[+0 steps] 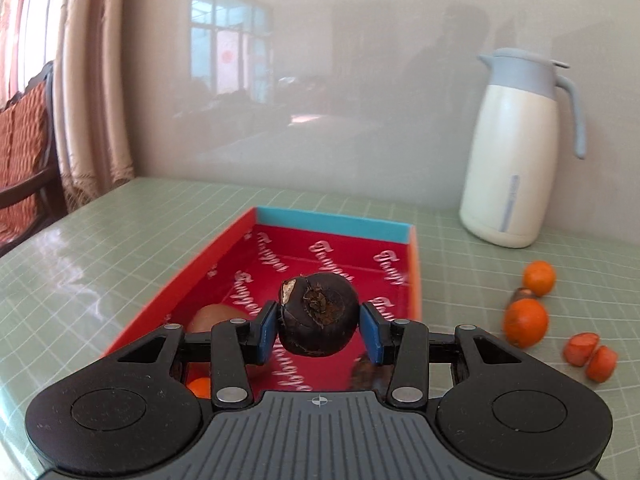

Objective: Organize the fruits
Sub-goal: 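Lift and carry the dark fruit with the left gripper over the box, then open the left gripper to drop the dark fruit into the box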

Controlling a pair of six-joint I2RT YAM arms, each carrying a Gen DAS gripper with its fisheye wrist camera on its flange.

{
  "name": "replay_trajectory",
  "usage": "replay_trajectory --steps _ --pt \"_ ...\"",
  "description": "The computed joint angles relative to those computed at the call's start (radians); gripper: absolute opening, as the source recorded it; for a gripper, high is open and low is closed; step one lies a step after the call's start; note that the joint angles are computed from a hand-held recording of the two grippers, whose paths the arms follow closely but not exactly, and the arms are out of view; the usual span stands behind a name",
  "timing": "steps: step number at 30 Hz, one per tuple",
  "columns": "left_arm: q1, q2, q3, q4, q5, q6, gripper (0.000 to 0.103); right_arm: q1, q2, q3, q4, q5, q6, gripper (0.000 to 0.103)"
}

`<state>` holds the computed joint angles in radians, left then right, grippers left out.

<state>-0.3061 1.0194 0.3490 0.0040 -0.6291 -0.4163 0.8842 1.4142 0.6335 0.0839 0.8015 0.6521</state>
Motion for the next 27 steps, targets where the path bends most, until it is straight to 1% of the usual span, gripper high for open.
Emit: replay_trajectory --steps 4,5,9,11,14,16,18,19,21,23,27 --pt "0.098 0.014 0.002 -0.019 0.083 0.009 0.044 0.02 0.031 0.03 -0.004 0.008 -0.006 0.103" --pt "0.105 0.011 -0.003 -0.01 0.091 0.021 0.044 0.022 0.037 0.035 -0.001 0.006 -0.008 0.103" --pt "0.105 0.02 -0.002 -0.008 0.085 0.034 0.044 0.032 0.054 0.054 -0.006 0.006 -0.009 0.103" --pt "0.099 0.02 0.008 -0.024 0.081 0.03 0.044 0.038 0.058 0.059 -0.008 0.006 -0.009 0.103" --pt "0.113 0.009 0.012 -0.039 0.101 0.023 0.044 0.041 0.068 0.066 -0.007 0.002 -0.017 0.103" --pt "0.12 0.002 0.01 -0.04 0.108 0.024 0.05 0.042 0.071 0.068 -0.008 -0.002 -0.02 0.103" --pt "0.12 -0.002 0.017 -0.065 0.079 0.0 0.09 0.041 0.073 0.069 -0.007 -0.01 -0.024 0.103" --pt "0.12 -0.019 0.009 -0.062 0.062 -0.006 0.092 0.041 0.074 0.069 -0.009 -0.011 -0.022 0.103" --pt "0.123 -0.059 -0.001 -0.066 0.047 0.004 0.092 0.042 0.073 0.068 -0.006 -0.012 -0.024 0.103" --pt "0.131 -0.092 0.0 -0.088 0.049 0.016 0.093 0.04 0.075 0.069 -0.006 -0.015 -0.024 0.103" --pt "0.16 -0.205 -0.018 -0.155 0.028 0.038 0.093 0.042 0.079 0.071 -0.002 -0.02 -0.027 0.103"
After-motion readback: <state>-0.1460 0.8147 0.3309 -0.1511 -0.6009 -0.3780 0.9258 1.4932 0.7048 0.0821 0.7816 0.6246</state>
